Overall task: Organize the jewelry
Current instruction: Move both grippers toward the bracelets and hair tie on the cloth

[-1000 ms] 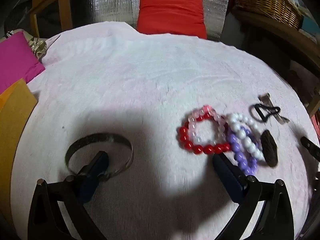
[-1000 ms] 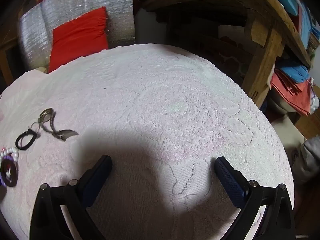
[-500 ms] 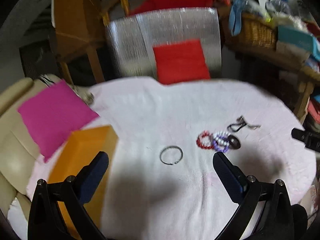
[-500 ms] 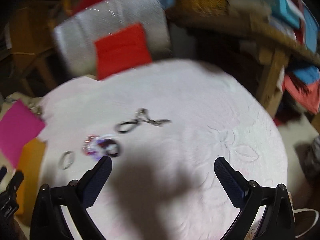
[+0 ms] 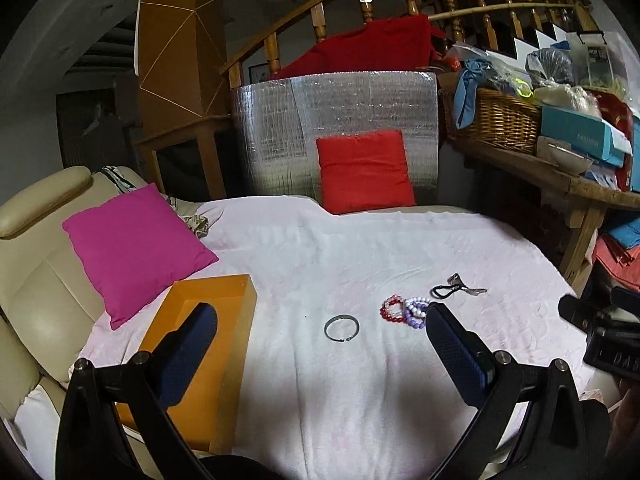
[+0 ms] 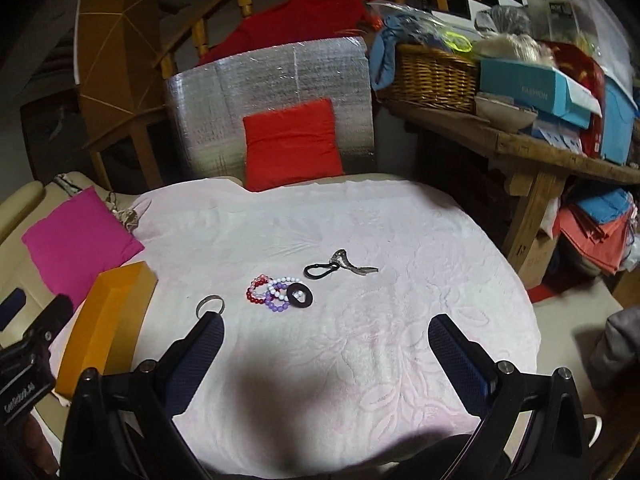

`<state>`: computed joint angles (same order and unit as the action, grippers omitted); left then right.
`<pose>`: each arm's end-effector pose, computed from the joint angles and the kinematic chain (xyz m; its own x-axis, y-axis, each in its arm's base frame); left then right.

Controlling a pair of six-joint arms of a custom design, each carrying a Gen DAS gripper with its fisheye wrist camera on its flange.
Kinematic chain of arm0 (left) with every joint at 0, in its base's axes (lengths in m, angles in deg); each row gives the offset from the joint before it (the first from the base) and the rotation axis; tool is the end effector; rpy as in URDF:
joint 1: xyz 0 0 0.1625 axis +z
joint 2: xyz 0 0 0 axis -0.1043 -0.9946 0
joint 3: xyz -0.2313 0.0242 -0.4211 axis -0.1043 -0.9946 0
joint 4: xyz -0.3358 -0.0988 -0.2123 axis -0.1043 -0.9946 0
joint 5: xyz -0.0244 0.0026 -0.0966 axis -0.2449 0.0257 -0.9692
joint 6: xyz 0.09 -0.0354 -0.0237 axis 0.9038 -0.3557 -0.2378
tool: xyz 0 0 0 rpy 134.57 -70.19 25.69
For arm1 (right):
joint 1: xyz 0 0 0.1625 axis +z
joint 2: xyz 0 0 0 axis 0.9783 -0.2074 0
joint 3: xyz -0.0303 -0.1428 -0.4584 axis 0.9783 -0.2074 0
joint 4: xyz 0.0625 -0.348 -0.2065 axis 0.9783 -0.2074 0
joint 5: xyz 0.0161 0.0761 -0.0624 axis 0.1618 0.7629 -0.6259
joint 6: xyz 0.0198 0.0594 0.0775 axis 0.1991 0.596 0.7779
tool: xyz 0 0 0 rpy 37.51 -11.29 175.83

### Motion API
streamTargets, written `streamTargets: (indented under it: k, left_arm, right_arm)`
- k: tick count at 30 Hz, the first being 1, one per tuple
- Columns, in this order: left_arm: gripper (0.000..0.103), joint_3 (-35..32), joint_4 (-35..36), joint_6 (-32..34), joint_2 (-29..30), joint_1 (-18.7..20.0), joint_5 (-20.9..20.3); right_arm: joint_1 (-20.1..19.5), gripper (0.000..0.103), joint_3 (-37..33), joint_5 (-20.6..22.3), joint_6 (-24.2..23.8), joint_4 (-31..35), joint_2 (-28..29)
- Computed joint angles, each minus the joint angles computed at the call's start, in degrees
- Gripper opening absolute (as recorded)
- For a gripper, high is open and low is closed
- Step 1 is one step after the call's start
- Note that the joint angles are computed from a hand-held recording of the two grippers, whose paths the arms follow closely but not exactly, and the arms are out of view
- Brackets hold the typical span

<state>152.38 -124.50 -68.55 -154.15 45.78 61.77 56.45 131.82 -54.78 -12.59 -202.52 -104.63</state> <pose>-0.1487 -0.4235 0.5032 -0.6188 -0.2238 -0.7530 0.6157 0.4571 -0.6419 0.5456 -0.4755 0.0898 -0.7607 -0.1294 0.6361 -0.5738 0.5920 -0.5659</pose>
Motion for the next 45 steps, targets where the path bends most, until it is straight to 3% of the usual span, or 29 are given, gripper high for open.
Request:
streamTargets:
  k: [9,18,31,36,39,42,45]
  left_arm:
    - [0.103,1.48,-0.29,0.01,-0.74,-0.74,0.12]
    - [0.103,2.1,4.66,-3.75,-1.88,0.39,0.68]
    - [0.103,1.14,12.94,-12.01,-3.33,0.96,-0.57]
    - [0.103,0.95,2.96,-5.29,-0.37,2.23,-2.06]
    - [0.103,-0.34,3.03,-4.8,0.88,3.78,-4.09]
    - [0.103,-1.07,-2.21,-0.43,2.86,5.22,-5.12]
    - [0.103,-2.42,0.33,-1.25,3.76,7.06,-6.83]
  right_arm:
    - [0.12,0.103,-0.78,-0.08,0.39,-1.38,1.72]
    - [-1.03,0.103,-0.34,2.25,1.87,-3.29,2.28]
    - [-1.04,0.103,-1.12,1.84,2.89,-3.01,3.1]
    - [-1.36,0.103,-1.73,1.33,1.04,-3.91,3.71]
    - [-1.91,0.103,-2.88,0.67,0.46,-3.43,4.42]
    - [-2.53,0.103,-3.83,0.31,-0.92,-3.77,5.12]
    - [-3.33,0.103,-4.74,0.94,-2.77,-4.55,5.67]
